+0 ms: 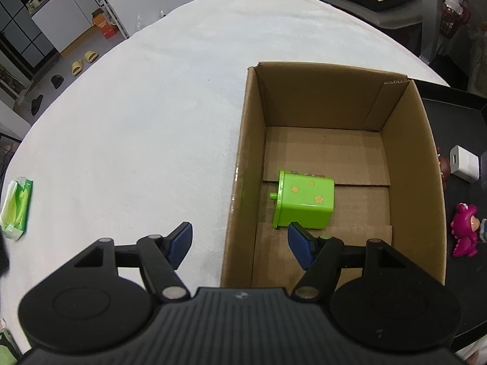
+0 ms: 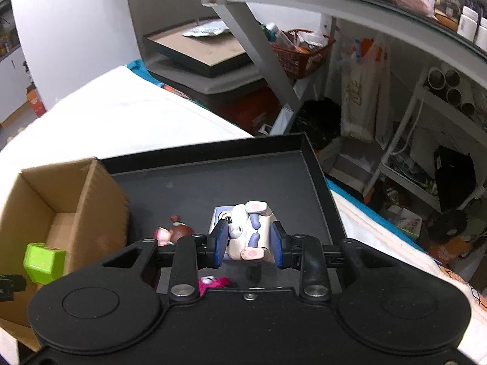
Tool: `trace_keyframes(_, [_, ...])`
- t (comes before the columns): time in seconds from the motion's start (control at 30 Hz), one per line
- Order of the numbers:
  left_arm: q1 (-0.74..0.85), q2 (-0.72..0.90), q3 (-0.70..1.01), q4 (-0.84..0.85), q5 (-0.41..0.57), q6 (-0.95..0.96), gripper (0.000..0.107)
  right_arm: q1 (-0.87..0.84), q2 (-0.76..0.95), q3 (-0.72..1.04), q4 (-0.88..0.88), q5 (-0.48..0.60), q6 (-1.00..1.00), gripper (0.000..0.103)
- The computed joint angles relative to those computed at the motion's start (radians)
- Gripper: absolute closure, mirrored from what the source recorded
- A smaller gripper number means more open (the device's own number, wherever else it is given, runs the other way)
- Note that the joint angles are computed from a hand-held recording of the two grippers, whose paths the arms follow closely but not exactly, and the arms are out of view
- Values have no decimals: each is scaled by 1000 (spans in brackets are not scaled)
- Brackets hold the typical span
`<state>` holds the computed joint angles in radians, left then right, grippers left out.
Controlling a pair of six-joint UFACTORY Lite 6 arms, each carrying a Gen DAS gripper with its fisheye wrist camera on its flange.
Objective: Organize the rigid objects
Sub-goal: 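Lift the lavender chair with the right gripper and carry it over the box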
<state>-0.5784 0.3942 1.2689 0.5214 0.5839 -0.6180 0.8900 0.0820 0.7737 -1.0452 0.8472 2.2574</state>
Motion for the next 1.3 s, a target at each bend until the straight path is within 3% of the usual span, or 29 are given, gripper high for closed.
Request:
trace_keyframes(0.77, [139, -52, -110, -155, -167, 208, 44, 117, 196, 380, -29, 156, -180, 74])
trace_keyframes(0.83, [151, -52, -112, -198, -181, 252, 49, 121, 216, 410, -36, 159, -193, 74])
trace_keyframes(1.1, [206, -54, -109, -519, -187, 579, 90, 128, 315, 553, -52, 163, -271, 74])
trace_keyframes(1.17, [209, -49, -103, -564, -184, 619, 96, 124, 342, 584, -50, 153, -287, 74])
trace_keyframes(1.3, [219, -53, -105, -626, -182, 686, 97, 120, 396, 643, -48, 132, -317, 74])
